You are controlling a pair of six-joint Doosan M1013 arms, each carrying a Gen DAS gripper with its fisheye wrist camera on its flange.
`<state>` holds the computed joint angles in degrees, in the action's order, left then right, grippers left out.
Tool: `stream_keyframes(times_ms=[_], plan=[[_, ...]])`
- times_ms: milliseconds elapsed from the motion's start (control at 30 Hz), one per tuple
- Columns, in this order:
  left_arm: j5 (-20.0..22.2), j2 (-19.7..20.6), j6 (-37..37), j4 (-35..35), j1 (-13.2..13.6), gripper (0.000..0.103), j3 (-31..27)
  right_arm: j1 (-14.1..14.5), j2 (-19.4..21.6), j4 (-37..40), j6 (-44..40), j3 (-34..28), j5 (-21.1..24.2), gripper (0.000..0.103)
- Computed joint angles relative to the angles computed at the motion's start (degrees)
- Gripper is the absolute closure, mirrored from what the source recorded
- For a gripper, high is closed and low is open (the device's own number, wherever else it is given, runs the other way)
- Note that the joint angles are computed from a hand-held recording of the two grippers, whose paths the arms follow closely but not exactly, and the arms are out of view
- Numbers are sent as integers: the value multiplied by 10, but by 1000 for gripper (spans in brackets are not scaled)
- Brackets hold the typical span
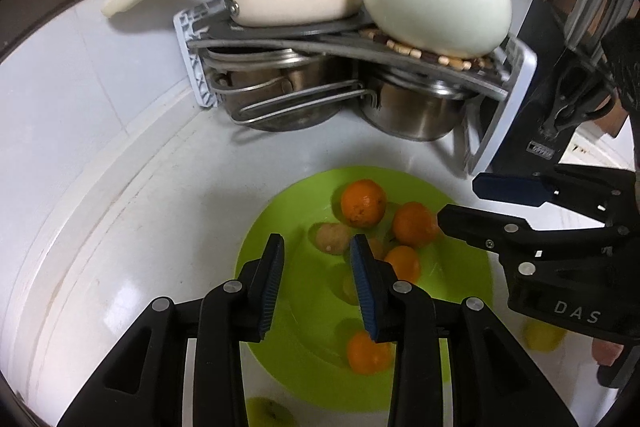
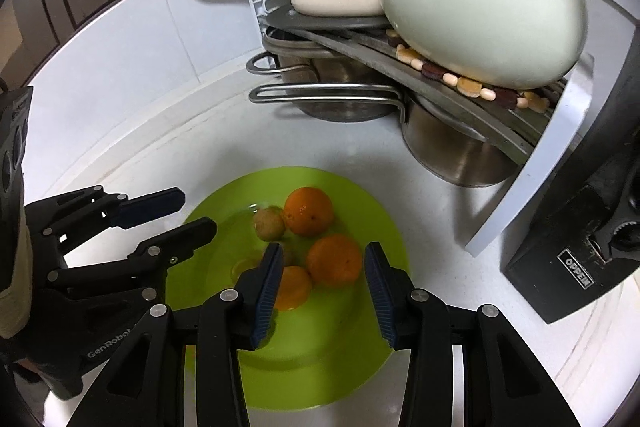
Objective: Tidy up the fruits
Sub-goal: 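Pull both open tools back toward the large green pomelo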
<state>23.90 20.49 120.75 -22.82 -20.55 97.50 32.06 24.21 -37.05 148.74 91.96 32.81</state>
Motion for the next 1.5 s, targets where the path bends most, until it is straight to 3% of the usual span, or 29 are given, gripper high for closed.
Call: stream_keyframes(times_ms=[467,767,833,967,1133,1400,1500], plan=[[-62,-81,24,-53,0,58,69,44,-51,-169,161,45,-3,57],[-91,-130,75,-119,6,51,115,72,-75,-237,241,73,7,56],[-98,-139,82,-132,7,49,125,80,-80,-256,269,80,13,48],[-117,-156,70,-130,8,46,146,96,-82,-289,304,87,45,47],[-145,-173,31,-107,10,42,172,115,-83,-334,373,98,90,38],[-164,-183,-71,-45,20,35,198,158,-70,-401,477,106,229,27],[-163,-183,-57,-66,26,33,205,165,-64,-395,495,105,256,25]])
